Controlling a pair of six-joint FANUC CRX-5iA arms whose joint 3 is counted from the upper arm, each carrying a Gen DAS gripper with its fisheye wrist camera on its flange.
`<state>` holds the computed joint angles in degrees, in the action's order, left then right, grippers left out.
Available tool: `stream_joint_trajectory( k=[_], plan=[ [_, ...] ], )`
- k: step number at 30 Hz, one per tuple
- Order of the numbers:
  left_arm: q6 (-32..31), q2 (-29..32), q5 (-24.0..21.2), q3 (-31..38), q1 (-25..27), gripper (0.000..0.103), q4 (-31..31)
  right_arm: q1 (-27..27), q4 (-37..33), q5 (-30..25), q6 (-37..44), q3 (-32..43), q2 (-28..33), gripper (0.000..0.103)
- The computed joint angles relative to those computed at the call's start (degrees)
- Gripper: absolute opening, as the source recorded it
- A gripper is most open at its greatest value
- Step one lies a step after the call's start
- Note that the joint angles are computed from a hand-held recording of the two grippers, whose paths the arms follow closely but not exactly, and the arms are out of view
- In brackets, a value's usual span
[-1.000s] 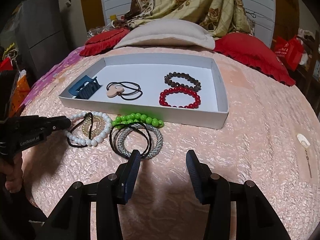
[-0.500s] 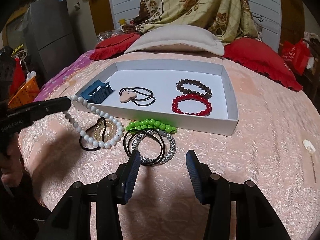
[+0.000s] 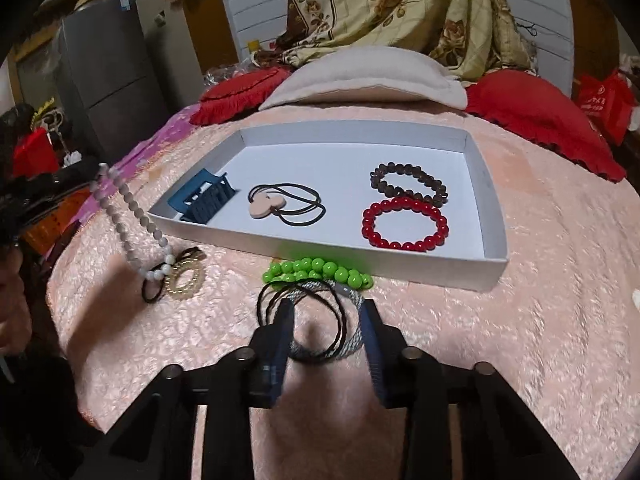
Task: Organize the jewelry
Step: 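Raise the pearl bracelet in the left gripper while the right grasps the braided hair tie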
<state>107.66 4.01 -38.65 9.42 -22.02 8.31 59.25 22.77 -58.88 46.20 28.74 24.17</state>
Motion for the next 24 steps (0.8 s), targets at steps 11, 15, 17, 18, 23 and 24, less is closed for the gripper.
stream_joint_trajectory(
  k=[11, 15, 17, 18, 23, 24],
  plan=[
    [2.1, 2.0, -3.7, 3.2, -0.7, 0.007, -3.1, -0.1, -2.6, -5.7, 5.2, 5.7, 4.1, 0.003],
    [2.4, 1.5, -2.7, 2.5, -0.6, 0.007, -3.1, 0.0, -0.7, -3.0, 1.1, 2.4, 2.0, 0.003],
    [2.8, 1.3, -2.3, 2.1, -0.4, 0.007, -3.1, 0.2, 0.8, -0.3, -1.2, -0.4, 0.0, 0.003],
    [3.2, 1.3, -2.4, 2.2, -0.3, 0.007, -3.2, 0.4, 1.9, 1.4, -2.8, -2.2, -1.3, 0.003],
    [5.0, 1.6, -3.3, 2.6, -0.1, 0.007, -4.1, 0.9, 6.8, 6.9, -9.5, -8.2, -5.3, 0.003],
    [5.3, 1.7, -3.3, 2.7, -0.1, 0.007, -4.3, 0.8, 7.5, 7.4, -10.5, -8.9, -5.7, 0.003]
  ],
)
